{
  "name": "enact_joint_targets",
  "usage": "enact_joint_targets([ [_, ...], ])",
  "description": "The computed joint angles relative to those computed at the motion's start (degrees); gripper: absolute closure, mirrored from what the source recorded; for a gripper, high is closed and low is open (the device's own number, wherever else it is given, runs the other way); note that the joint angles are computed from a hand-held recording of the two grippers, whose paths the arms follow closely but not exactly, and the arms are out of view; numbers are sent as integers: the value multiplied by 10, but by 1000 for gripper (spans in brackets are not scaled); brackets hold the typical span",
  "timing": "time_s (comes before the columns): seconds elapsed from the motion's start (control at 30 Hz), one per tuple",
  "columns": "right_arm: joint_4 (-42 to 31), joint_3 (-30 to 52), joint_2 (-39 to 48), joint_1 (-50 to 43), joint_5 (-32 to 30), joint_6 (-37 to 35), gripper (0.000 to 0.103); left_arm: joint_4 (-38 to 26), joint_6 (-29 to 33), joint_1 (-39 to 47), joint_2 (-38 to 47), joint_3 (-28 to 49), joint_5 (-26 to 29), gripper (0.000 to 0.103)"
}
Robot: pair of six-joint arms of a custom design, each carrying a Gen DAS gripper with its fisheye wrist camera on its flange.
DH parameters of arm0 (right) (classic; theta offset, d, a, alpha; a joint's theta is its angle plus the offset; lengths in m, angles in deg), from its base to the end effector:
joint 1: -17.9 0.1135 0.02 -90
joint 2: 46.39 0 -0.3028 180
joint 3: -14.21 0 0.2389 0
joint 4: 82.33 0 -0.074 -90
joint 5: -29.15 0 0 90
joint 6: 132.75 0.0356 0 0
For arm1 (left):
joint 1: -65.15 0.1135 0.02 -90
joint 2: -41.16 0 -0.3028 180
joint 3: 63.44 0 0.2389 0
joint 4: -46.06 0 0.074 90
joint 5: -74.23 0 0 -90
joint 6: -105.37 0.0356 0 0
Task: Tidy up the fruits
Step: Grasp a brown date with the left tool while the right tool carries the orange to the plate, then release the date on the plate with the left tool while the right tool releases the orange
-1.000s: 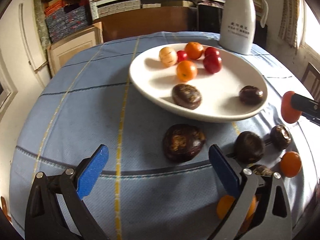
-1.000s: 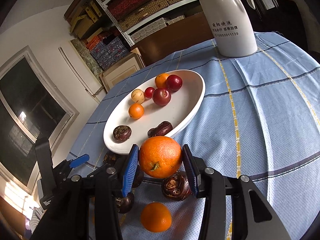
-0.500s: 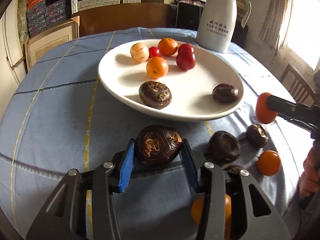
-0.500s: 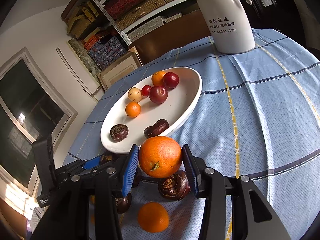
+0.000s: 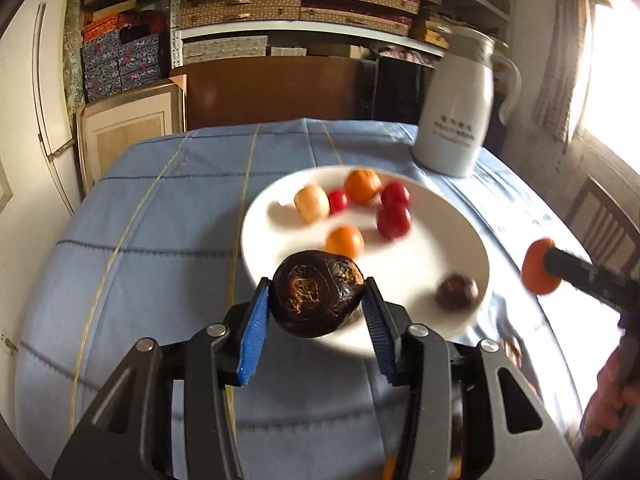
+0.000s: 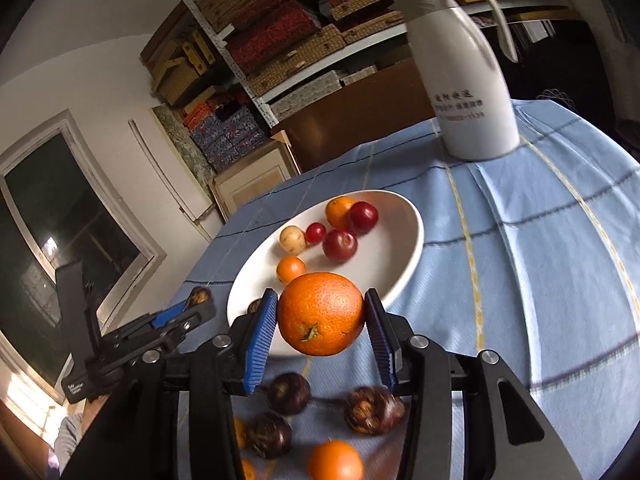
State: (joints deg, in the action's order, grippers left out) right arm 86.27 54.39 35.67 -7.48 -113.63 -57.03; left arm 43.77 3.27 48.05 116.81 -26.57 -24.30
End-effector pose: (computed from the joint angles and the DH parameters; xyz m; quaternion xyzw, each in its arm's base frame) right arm 0.2047 -0.0658 0.1773 -0.0571 0.8597 0.3011 0.4085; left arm 0.2056 -0.0577 0.1855 0.0088 0.9082 -0.0386 0.4167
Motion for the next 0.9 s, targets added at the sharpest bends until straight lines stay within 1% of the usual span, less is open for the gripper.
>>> enact_joint_targets([
  [0.1,70,21,48,84,77,59,58,30,-6,25,56,25,20,58],
  [0.13,88,27,69,101,93,72,58,42,-7,33,77,31,27,58],
  [0.2,113,39,105,126,114,91,58,60,-5,43,110,41,42,58],
  [0.27,135,45,129,134,115,107,56,72,3,49,136,46,55,57],
  [0.3,139,47,135,130,112,113,54,80,8,51,146,46,57,53],
  [0.33,129,54,139,120,102,117,41,86,8,50,151,44,54,48],
  [0.37,134,52,140,110,90,126,36,91,4,49,150,41,50,36],
  [0.4,143,48,136,97,75,137,36,99,0,49,142,33,48,30],
  [0.47,145,39,124,73,51,133,36,105,-1,47,124,20,46,30],
  [0.53,147,24,110,50,42,124,36,106,0,40,104,2,33,29],
  [0.57,143,20,108,38,36,118,36,107,-1,36,99,-5,28,26],
  [0.6,136,19,108,27,28,112,36,109,-4,30,92,-18,19,21],
  [0.63,127,19,111,14,19,107,35,112,-10,24,87,-29,9,19],
  [0.73,106,17,116,-27,-3,87,34,112,-27,7,63,-62,-11,18],
  [0.8,81,11,113,-56,-18,59,33,105,-40,-8,29,-89,-29,15],
  [0.87,37,7,110,-88,-33,8,33,93,-59,-26,-12,-119,-46,10],
  [0.9,19,5,108,-97,-38,-12,33,88,-66,-35,-28,-130,-52,9],
])
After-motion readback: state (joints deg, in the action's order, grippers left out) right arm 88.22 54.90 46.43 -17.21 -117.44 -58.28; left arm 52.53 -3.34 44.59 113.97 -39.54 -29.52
